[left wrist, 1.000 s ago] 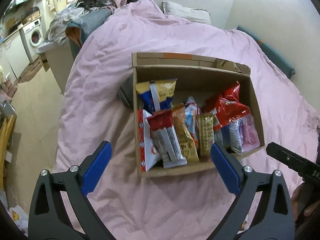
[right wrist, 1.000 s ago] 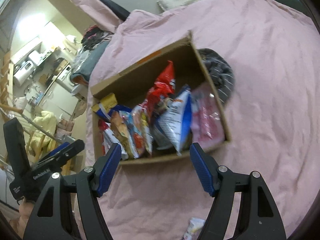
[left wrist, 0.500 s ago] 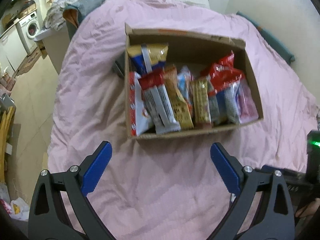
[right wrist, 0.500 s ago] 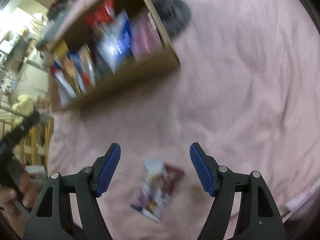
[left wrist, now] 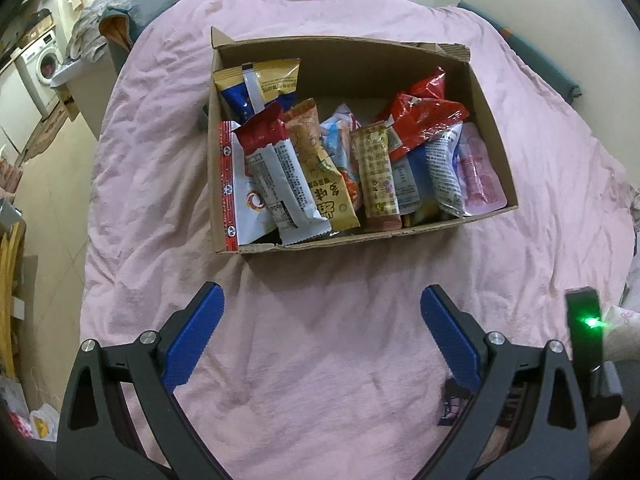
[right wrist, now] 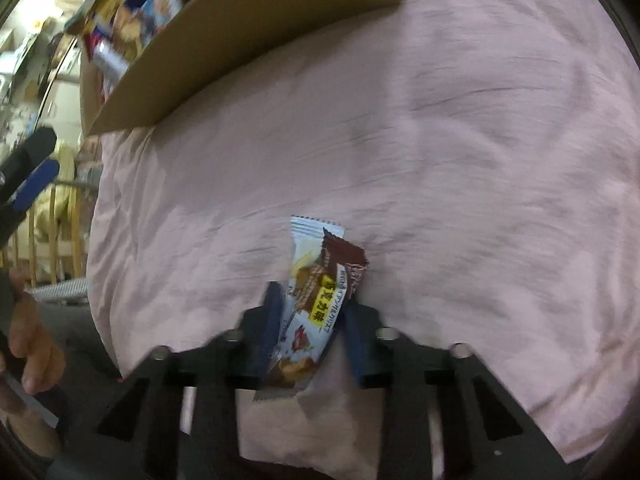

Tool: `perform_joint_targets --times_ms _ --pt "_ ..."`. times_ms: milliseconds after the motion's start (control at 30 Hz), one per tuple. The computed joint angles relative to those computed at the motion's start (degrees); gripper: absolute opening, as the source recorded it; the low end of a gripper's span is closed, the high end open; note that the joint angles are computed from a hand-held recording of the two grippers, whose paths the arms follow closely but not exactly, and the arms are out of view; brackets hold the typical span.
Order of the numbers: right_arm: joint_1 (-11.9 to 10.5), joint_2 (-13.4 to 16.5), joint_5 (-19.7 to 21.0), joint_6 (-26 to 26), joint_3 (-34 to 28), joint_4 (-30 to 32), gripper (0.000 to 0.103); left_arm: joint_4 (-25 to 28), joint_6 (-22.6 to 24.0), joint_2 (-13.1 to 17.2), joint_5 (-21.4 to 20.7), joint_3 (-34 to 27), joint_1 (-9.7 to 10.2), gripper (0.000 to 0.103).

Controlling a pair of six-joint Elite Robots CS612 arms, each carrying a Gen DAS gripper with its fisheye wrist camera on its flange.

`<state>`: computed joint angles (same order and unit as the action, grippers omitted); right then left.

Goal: Organize snacks
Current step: 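Move both grippers back toward the last bars on the sheet, then grasp the brown chocolate bar with the right gripper while the left gripper grasps the white-purple bar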

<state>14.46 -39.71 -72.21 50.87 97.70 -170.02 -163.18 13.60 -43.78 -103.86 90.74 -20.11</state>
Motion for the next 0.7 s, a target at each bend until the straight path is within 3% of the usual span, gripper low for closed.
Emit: perform_joint_targets --times_ms 200,300,467,700 --pt "0.68 1.98 1.18 -3.01 -4.28 -2.11 0.019 -0.21 -0.63 0.28 0.68 -0.40 0.17 0.098" --pt "0.25 3.07 4.16 -2.15 -5.29 -3.52 0.019 -0.13 -1.29 0.58 1.62 -0.78 0.38 0.098" --pt "-0.01 3.38 5.25 -1.22 -5.58 -1.30 0.022 2.20 -3.30 1.10 1.29 -1.97 0.93 0.098" --pt "0.07 1.72 2.32 -0.71 -2.86 -3.00 0.019 3.32 -3.84 1.50 1.70 -2.41 0.67 0.098"
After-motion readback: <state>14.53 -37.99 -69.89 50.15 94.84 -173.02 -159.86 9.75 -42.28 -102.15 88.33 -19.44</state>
